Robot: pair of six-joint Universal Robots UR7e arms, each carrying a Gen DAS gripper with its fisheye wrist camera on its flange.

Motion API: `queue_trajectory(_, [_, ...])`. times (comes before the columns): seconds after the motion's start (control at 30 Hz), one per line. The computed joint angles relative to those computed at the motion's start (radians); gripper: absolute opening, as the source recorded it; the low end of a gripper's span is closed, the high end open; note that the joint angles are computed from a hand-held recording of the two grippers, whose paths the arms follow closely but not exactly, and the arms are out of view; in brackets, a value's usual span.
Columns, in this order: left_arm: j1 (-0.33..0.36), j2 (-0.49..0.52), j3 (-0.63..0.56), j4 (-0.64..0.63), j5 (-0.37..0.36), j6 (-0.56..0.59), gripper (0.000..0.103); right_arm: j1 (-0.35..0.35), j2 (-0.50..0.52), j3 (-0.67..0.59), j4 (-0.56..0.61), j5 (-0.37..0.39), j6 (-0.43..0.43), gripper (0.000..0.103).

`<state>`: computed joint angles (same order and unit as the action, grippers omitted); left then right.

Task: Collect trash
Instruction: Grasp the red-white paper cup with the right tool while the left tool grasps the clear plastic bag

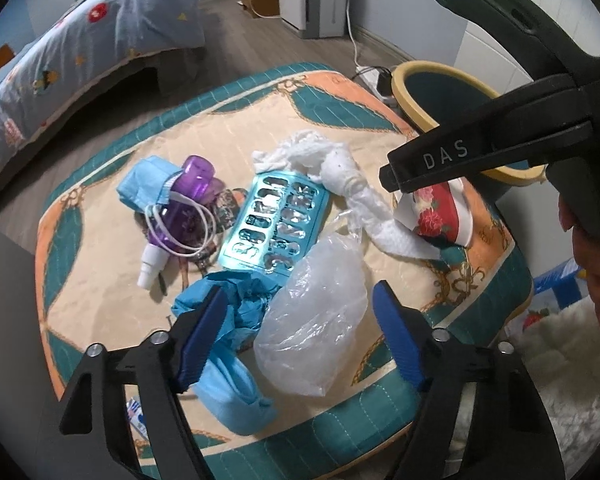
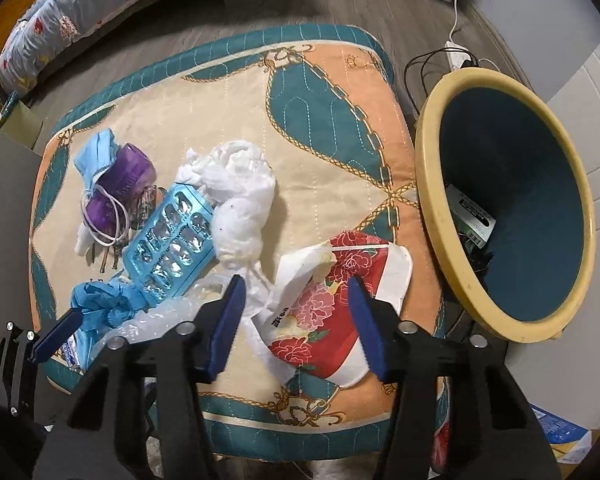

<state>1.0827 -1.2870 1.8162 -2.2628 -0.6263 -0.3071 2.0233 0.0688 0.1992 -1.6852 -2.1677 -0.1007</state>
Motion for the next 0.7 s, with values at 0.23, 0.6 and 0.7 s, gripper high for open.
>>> queue_trajectory(0.23, [0.010,0.013,-0.022,0.035,-0.006,0.004,0.060,-0.002,0.026,-0.050,0.029,-0.013,-0.029,0.023])
queue_trajectory(0.6, [0.002,0.010,-0.028,-0.020,-0.020,0.050,0.025,0.005,-0.020,-0.008,-0.081,0.001,-0.077,0.010])
queue_trajectory(0.7, [-0.004,0.006,-0.026,-0.072,-0.022,0.077,0.025,0.014,-0.019,-0.032,-0.114,0.030,-0.112,0.010])
